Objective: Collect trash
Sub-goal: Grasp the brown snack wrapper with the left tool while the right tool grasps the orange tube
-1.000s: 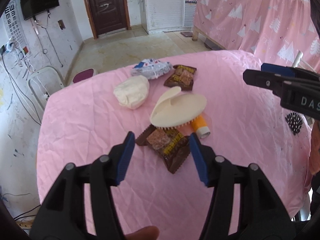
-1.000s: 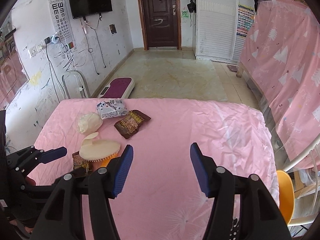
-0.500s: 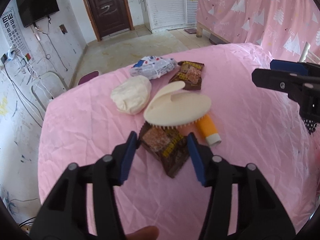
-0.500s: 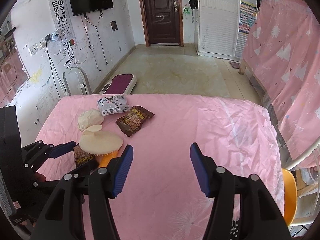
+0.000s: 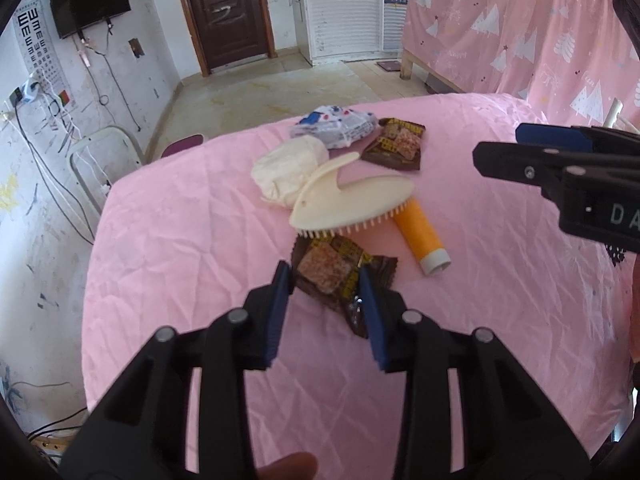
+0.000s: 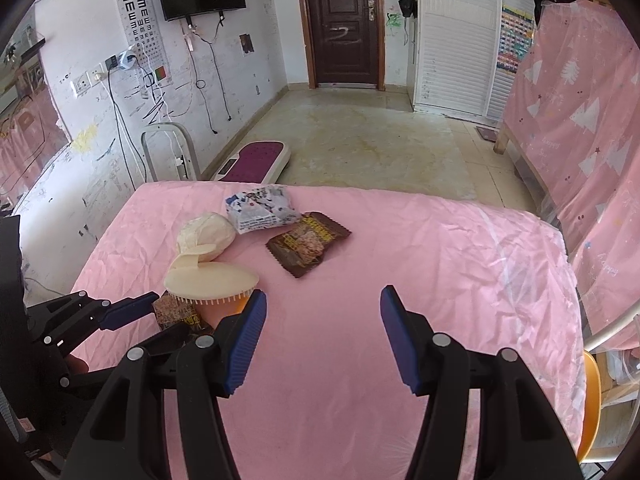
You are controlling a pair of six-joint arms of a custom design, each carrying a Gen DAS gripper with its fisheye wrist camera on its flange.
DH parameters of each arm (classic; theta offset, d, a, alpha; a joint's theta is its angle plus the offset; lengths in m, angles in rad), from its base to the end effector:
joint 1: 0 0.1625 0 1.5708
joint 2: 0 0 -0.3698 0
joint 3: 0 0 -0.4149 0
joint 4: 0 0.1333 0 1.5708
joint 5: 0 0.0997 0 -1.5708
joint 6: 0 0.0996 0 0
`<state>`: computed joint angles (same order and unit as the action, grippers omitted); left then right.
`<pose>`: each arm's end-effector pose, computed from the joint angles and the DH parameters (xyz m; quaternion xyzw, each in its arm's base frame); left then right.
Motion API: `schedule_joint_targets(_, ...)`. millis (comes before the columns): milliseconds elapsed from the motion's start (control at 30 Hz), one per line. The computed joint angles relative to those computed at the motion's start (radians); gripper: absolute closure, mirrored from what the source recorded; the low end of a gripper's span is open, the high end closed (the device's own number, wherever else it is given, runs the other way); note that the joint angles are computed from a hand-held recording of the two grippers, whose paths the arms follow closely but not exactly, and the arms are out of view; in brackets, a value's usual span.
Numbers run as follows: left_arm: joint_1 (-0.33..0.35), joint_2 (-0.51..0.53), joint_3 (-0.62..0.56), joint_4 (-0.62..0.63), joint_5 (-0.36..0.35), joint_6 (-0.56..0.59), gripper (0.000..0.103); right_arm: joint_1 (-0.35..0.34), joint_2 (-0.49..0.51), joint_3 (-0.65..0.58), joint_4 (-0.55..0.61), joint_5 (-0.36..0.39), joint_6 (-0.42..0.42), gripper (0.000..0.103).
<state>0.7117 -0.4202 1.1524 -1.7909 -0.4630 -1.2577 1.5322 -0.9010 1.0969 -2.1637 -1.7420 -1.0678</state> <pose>-0.3934 -0.6330 -0.0516 -0.0323 0.8328 -0.3379 0.4372 0.0867 -0.7704 0.3197 0.4661 -0.8586 0.1231 0.1745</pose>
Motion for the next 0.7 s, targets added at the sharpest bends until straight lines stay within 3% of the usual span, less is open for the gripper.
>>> schedule_joint_targets(467,-0.043,-0.081,0.138,-0.027,0.004,-0.118,0.069,0.015,-0.025,0.083,0.064,-0.052,-0.035,0.054)
schedule_joint_targets(700,-0.068,-0.125,0.198,0.021,0.013,-0.219,0.069,0.017,-0.029,0.129,0.031,-0.085,-0.05,0.055)
